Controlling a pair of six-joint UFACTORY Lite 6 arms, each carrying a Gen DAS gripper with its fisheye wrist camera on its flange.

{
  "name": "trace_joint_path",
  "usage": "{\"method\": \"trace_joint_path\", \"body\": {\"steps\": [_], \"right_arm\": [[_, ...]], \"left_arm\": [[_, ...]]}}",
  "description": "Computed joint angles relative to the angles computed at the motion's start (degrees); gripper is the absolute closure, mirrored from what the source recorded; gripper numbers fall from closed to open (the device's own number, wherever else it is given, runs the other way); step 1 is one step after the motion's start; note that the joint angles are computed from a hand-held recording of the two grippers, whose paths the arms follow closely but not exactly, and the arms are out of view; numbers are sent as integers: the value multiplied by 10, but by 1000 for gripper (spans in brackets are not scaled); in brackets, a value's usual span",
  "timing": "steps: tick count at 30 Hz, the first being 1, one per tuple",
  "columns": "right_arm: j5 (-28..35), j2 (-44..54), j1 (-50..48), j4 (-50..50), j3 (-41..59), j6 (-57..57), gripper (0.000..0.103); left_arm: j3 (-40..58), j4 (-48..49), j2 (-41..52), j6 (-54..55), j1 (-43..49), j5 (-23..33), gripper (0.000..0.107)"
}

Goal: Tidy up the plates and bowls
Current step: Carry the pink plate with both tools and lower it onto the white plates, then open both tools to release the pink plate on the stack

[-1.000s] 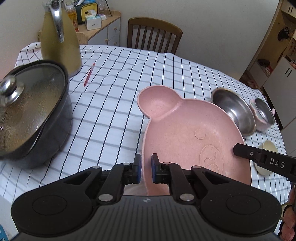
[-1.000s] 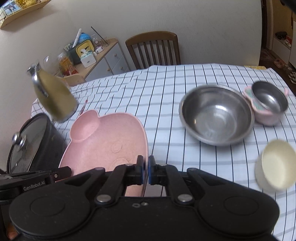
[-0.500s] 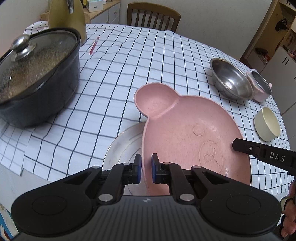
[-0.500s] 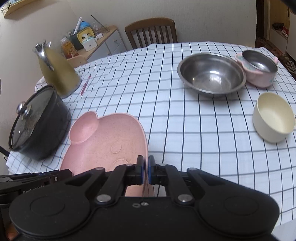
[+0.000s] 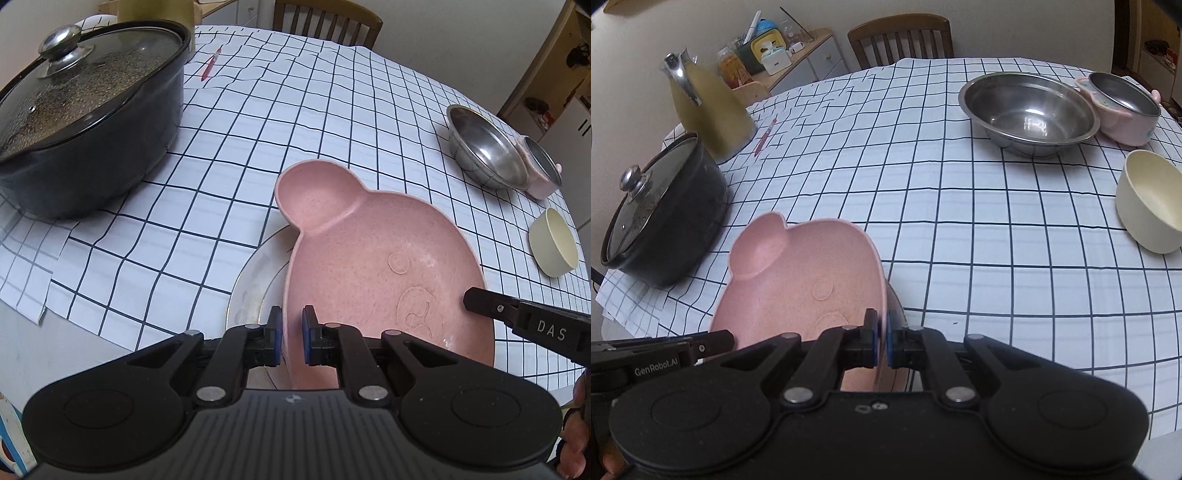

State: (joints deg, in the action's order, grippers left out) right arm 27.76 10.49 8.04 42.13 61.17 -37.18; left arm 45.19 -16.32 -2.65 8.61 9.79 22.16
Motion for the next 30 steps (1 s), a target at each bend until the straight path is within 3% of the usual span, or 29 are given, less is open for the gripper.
{"method": "trace_joint_path", "body": {"steps": [22, 30], "right_arm": [[6, 33, 31, 7, -5, -6, 95], [-10, 39, 45, -4, -8, 5, 87]], "left_arm": [[-24, -8, -11, 41, 40, -3, 97], [-24, -3, 0, 37, 38, -2, 97]]}}
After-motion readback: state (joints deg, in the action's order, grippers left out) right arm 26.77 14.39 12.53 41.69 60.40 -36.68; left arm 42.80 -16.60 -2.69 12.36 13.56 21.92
